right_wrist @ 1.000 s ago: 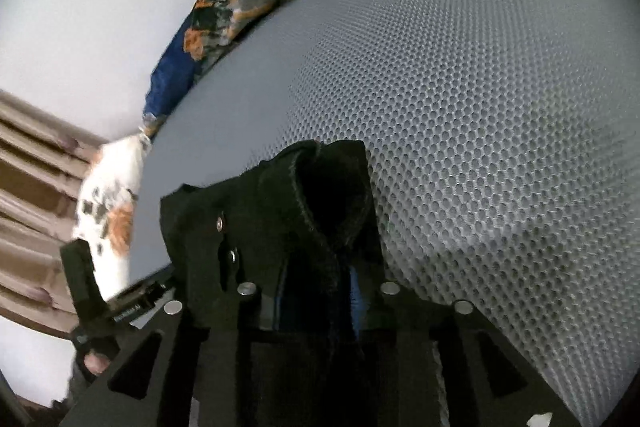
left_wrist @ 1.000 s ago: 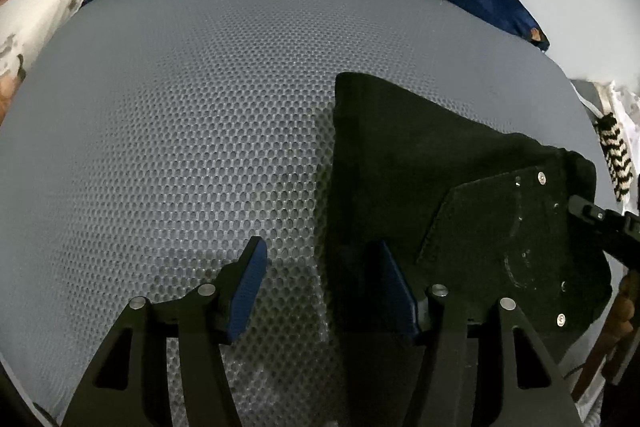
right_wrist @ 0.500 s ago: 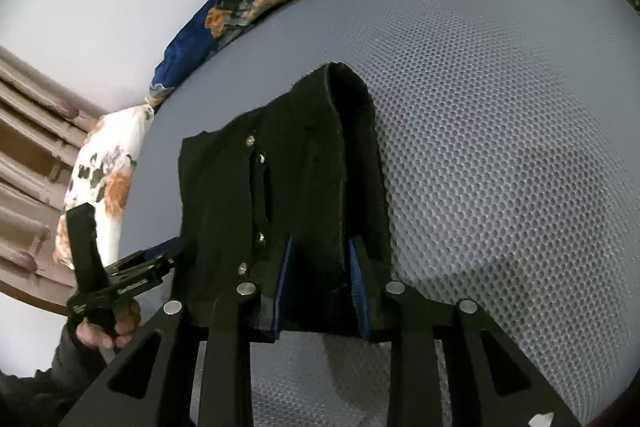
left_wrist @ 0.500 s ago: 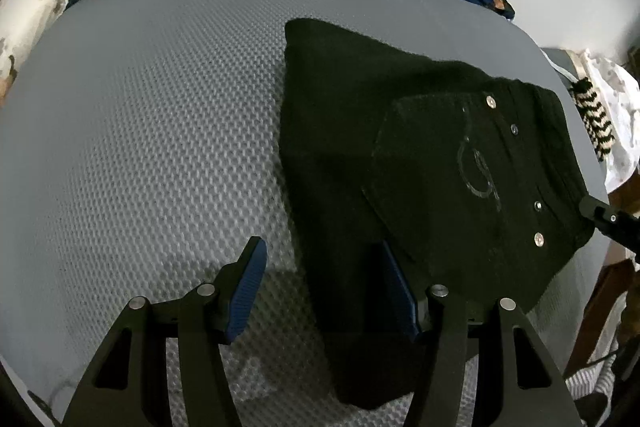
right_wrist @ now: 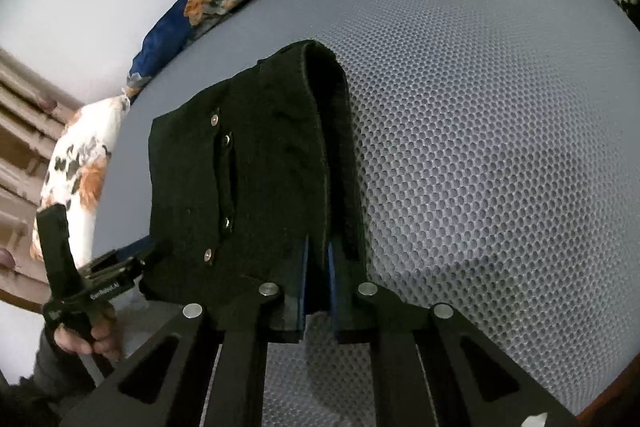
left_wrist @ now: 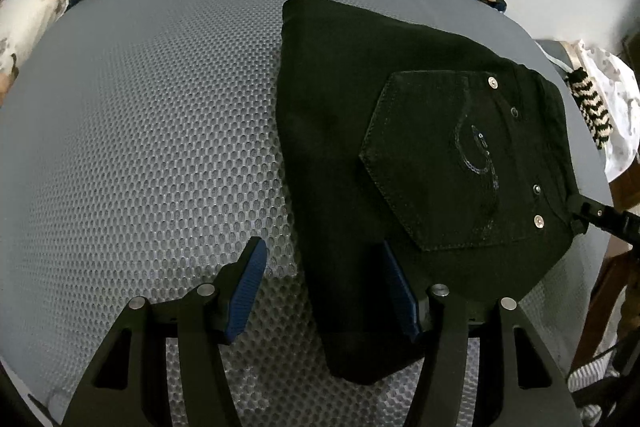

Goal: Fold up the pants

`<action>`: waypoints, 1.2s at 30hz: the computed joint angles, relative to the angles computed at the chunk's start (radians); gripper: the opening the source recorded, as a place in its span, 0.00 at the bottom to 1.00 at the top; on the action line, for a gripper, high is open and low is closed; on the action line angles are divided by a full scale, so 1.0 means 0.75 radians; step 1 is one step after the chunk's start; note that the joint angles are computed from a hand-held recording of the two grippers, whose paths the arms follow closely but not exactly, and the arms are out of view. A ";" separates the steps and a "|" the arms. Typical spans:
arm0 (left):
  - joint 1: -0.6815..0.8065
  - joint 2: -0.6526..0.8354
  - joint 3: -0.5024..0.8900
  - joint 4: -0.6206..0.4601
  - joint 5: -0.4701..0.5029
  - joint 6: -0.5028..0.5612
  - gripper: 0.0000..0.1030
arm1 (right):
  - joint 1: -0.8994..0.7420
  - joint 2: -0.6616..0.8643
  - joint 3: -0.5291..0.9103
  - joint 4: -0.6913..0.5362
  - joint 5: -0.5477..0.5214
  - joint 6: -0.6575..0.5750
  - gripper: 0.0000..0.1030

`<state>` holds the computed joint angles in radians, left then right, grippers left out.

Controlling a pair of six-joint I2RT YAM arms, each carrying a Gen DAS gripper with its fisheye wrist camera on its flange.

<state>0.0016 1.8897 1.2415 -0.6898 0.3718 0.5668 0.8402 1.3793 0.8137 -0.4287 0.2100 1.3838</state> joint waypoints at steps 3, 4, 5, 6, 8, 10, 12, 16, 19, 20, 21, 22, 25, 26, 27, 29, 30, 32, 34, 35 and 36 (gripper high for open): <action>-0.002 -0.004 -0.007 0.010 -0.001 -0.011 0.59 | -0.006 0.010 0.009 -0.001 -0.005 0.001 0.08; -0.006 -0.005 -0.008 0.015 -0.004 -0.016 0.59 | -0.002 0.011 0.011 -0.001 -0.002 0.016 0.08; -0.019 -0.015 -0.025 0.031 -0.010 -0.032 0.60 | -0.002 0.014 0.013 0.002 -0.001 0.027 0.08; -0.038 -0.012 -0.023 0.042 -0.019 -0.052 0.60 | -0.003 0.019 0.017 0.001 -0.001 0.029 0.08; -0.044 -0.016 -0.027 0.051 -0.025 -0.055 0.60 | 0.002 0.016 0.016 -0.003 0.006 0.043 0.09; -0.042 -0.021 -0.034 0.062 -0.029 -0.053 0.60 | 0.001 0.015 0.014 -0.005 0.008 0.042 0.10; -0.054 -0.029 -0.049 0.079 -0.035 -0.068 0.61 | 0.005 0.018 0.021 -0.013 0.014 0.046 0.11; -0.057 -0.031 -0.056 0.094 -0.040 -0.068 0.62 | -0.005 0.032 0.046 -0.050 0.008 0.054 0.26; -0.067 -0.028 -0.054 0.102 -0.048 -0.076 0.63 | -0.015 0.042 0.074 -0.131 0.014 0.054 0.40; -0.073 -0.028 -0.055 0.107 -0.051 -0.078 0.63 | -0.018 0.033 0.063 -0.119 0.012 0.046 0.40; -0.075 -0.026 -0.053 0.110 -0.055 -0.079 0.64 | -0.025 0.032 0.066 -0.124 0.004 0.035 0.40; -0.078 -0.027 -0.054 0.112 -0.059 -0.081 0.64 | -0.033 0.035 0.073 -0.132 -0.007 0.026 0.40; -0.095 -0.036 -0.059 0.125 -0.077 -0.091 0.64 | -0.057 0.049 0.103 -0.155 -0.013 -0.013 0.40; -0.100 -0.039 -0.062 0.130 -0.084 -0.092 0.64 | -0.068 0.056 0.117 -0.159 -0.019 -0.032 0.40; -0.105 -0.045 -0.068 0.138 -0.091 -0.090 0.64 | -0.080 0.059 0.124 -0.157 -0.028 -0.045 0.42; -0.117 -0.050 -0.068 0.145 -0.105 -0.093 0.64 | -0.098 0.068 0.131 -0.140 -0.048 -0.064 0.49; -0.122 -0.051 -0.066 0.146 -0.110 -0.095 0.64 | -0.106 0.081 0.142 -0.139 -0.055 -0.080 0.50; -0.125 -0.048 -0.056 0.139 -0.113 -0.097 0.64 | -0.115 0.097 0.150 -0.132 -0.067 -0.104 0.50; -0.124 -0.044 -0.046 0.135 -0.116 -0.098 0.64 | -0.130 0.110 0.152 -0.110 -0.090 -0.123 0.50; -0.125 -0.042 -0.043 0.135 -0.119 -0.099 0.64 | -0.135 0.119 0.153 -0.105 -0.097 -0.131 0.50; -0.125 -0.037 -0.033 0.131 -0.120 -0.102 0.64 | -0.142 0.128 0.155 -0.097 -0.104 -0.141 0.51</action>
<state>-0.0922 1.8621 1.2169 -0.5915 0.2820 0.4904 0.7334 1.4754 0.9296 -0.5014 0.1318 1.2780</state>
